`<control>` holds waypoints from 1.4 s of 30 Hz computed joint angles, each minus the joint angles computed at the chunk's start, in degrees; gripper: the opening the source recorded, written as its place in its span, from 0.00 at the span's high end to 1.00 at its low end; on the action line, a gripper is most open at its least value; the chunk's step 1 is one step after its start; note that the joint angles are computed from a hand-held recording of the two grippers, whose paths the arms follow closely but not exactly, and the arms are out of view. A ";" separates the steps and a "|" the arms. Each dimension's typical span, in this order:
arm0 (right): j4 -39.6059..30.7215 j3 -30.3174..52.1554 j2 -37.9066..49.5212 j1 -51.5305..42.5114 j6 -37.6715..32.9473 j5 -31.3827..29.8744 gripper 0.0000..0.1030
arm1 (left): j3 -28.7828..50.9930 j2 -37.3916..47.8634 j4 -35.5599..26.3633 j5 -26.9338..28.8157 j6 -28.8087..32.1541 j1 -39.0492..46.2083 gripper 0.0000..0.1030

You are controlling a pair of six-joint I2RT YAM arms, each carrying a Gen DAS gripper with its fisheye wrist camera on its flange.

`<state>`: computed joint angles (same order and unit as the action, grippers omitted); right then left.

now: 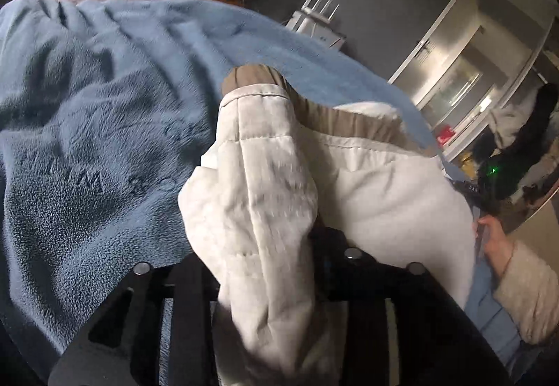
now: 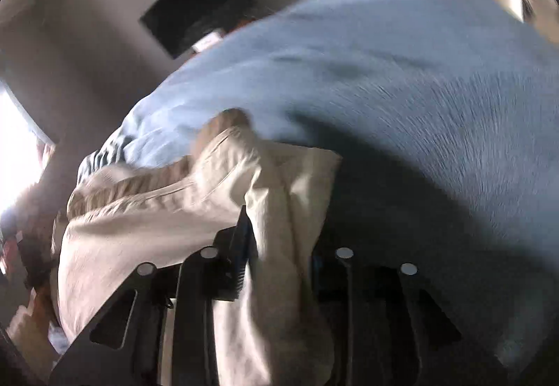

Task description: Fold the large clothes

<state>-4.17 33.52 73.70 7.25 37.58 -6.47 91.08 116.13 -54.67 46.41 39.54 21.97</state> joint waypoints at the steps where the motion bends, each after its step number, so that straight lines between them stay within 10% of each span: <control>1: 0.54 -0.09 1.76 -0.44 0.93 0.19 0.71 | -0.18 0.17 0.61 -0.40 -0.21 0.25 0.59; 4: -1.06 0.70 2.17 0.59 1.37 1.79 0.58 | -3.41 -2.71 5.51 -3.15 -3.75 1.59 0.35; 13: -23.95 7.13 -11.40 23.86 7.03 27.17 0.21 | -21.18 -27.23 11.24 -9.48 -0.09 2.75 0.18; 20: -32.19 17.78 -0.66 38.90 9.77 26.39 0.15 | -32.55 -35.14 14.00 -21.83 -4.04 -8.68 0.06; 25: -33.02 24.84 9.09 36.76 6.29 26.42 0.08 | -25.47 -26.64 18.56 -26.48 -17.93 -13.83 0.05; 42: -32.02 54.79 40.25 21.62 -2.23 17.87 0.06 | 3.73 0.71 15.47 -37.66 -28.08 -23.01 0.05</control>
